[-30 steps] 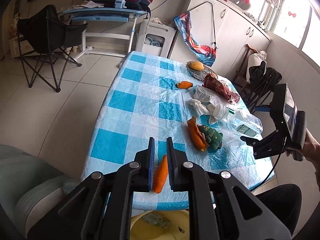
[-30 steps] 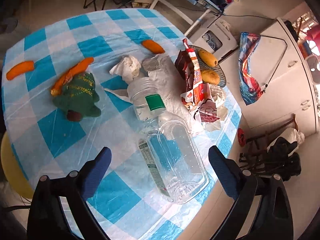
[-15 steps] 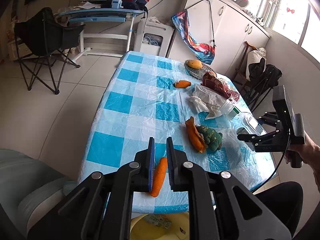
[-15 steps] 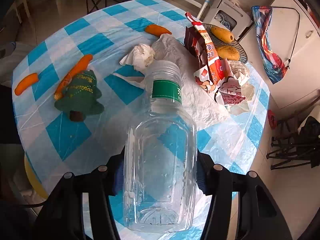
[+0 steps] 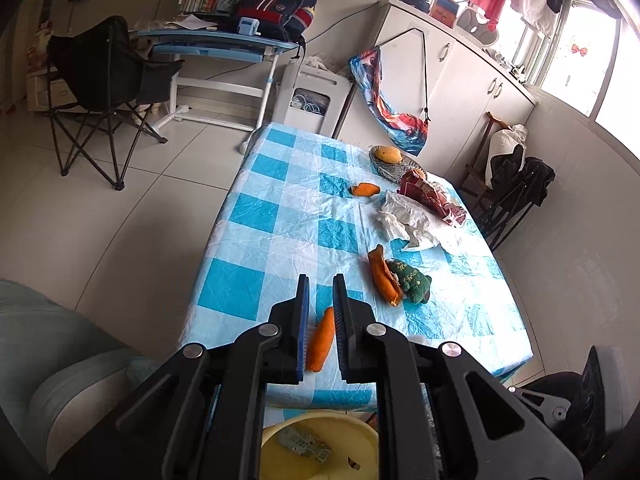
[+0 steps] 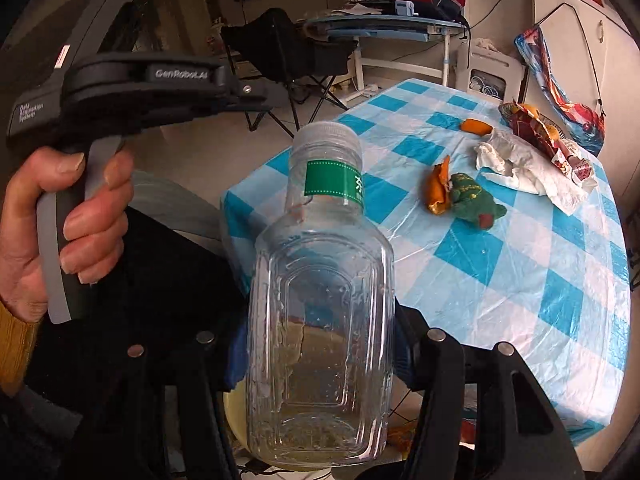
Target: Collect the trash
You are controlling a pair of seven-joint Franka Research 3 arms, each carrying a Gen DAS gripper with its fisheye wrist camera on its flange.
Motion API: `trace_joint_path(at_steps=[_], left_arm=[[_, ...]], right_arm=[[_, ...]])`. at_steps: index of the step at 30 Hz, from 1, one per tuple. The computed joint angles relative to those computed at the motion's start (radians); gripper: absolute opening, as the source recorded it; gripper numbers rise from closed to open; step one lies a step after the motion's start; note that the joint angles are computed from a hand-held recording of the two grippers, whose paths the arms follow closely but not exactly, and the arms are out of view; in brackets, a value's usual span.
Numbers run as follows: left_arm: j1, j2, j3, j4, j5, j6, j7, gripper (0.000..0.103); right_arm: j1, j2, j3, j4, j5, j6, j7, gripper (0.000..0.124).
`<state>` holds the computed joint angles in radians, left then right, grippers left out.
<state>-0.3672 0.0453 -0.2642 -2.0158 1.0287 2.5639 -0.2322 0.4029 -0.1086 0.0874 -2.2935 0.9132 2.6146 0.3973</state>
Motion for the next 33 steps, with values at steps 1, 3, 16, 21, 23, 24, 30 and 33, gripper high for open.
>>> trace_joint_path(at_steps=[1,3,16,21,23,24,30,33], left_arm=[[-0.002,-0.010,-0.001,-0.012,0.002,-0.004,-0.008,0.011],[-0.003,-0.027,-0.006,-0.031,0.009,-0.009,-0.025,0.011],[-0.033,0.025,-0.039,0.003,-0.113,-0.044,0.181,0.011],[-0.078,0.151,-0.064,0.112,-0.381,-0.135,0.561,0.011],[-0.100,0.197,-0.073,0.155,-0.468,-0.187,0.689,0.011],[-0.111,0.222,-0.077,0.182,-0.505,-0.217,0.748,0.013],[-0.206,0.258,-0.033,0.243,-0.462,-0.316,0.802,0.061],[-0.213,0.209,-0.006,0.196,-0.394,-0.276,0.688,0.071]], right_arm=[[0.009,-0.003,0.010,-0.023,0.006,0.018,-0.003,0.056],[0.021,0.008,0.024,-0.048,-0.014,0.033,0.018,0.057],[0.029,-0.059,-0.018,-0.135,0.051,0.197,0.024,0.074],[0.049,-0.110,-0.062,-0.155,0.232,0.302,-0.086,0.081],[0.060,-0.121,-0.075,-0.157,0.310,0.332,-0.130,0.085],[0.061,-0.124,-0.079,-0.157,0.339,0.336,-0.145,0.085],[0.062,-0.122,-0.061,-0.168,0.358,0.361,-0.168,0.087],[0.077,-0.123,-0.052,-0.175,0.402,0.391,-0.217,0.090]])
